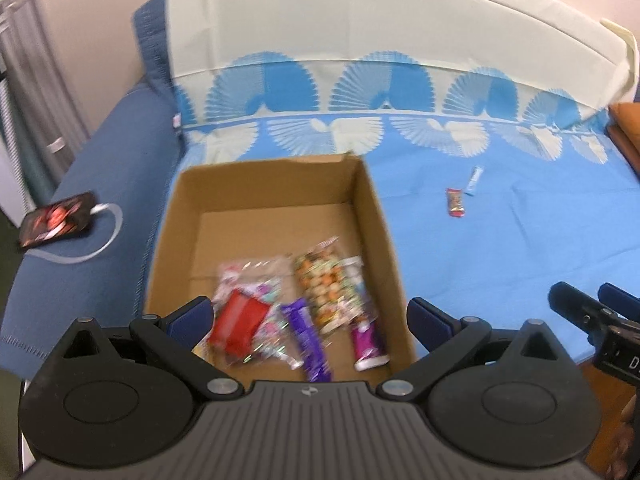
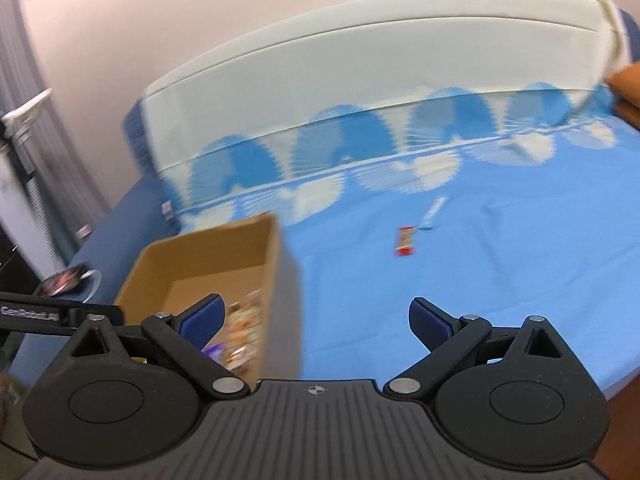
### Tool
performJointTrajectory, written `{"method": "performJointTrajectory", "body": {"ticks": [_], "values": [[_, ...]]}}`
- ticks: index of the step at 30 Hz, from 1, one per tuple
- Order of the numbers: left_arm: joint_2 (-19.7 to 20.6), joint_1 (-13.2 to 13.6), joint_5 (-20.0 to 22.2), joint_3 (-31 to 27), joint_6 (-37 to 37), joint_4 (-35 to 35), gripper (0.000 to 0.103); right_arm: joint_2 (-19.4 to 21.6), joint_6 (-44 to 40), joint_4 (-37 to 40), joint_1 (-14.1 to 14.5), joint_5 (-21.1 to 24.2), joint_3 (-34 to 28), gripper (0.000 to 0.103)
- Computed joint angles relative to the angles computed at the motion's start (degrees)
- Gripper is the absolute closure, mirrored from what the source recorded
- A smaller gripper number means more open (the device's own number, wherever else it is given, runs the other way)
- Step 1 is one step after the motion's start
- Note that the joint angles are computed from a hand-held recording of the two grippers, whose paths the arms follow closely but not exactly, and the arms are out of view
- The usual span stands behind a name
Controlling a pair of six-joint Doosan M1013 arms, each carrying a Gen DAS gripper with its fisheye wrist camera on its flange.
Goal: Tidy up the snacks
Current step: 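Move both tools away from the box toward the last snacks on the bed, then grasp the red-wrapped candy bar with the left gripper while the right grasps the blue stick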
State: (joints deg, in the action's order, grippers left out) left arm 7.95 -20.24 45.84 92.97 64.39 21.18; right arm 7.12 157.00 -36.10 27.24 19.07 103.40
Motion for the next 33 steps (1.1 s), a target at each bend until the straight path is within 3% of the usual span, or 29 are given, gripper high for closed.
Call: {"method": "performJointTrajectory", "body": {"ticks": [4, 9, 17, 27, 30, 33], "values": [[3.95, -1.42, 0.92, -4.39, 2.57, -1.17, 0.0, 0.44, 5.78, -4.6, -2.93, 0.26, 0.71, 0.004], [12.01, -2.26, 5.75, -13.27, 11.3, -8.72, 0.0, 2.62, 9.52, -8.81, -6.97, 0.41, -0.03, 0.004], [32.28, -3.32, 16.48, -35.96, 17.18, -12.19, 0.0, 9.03, 8.02, -7.74, -12.9, 0.76, -3.91, 0.004], [54.64, -2.74, 35.26, -67.19, 16.35, -14.11, 0.0, 19.03, -7.64, 3.52, -17.98, 0.95, -11.55, 0.004], [56.8, -2.03, 36.34, -70.37, 16.77, -13.82, 0.0, 22.19, -12.81, 8.02, -18.82, -1.81, -14.42, 0.004], [57.44, -0.88, 35.95, -71.58, 15.46, -14.57, 0.0, 26.03, -23.74, 20.66, -19.22, -3.01, -18.68, 0.004]]}}
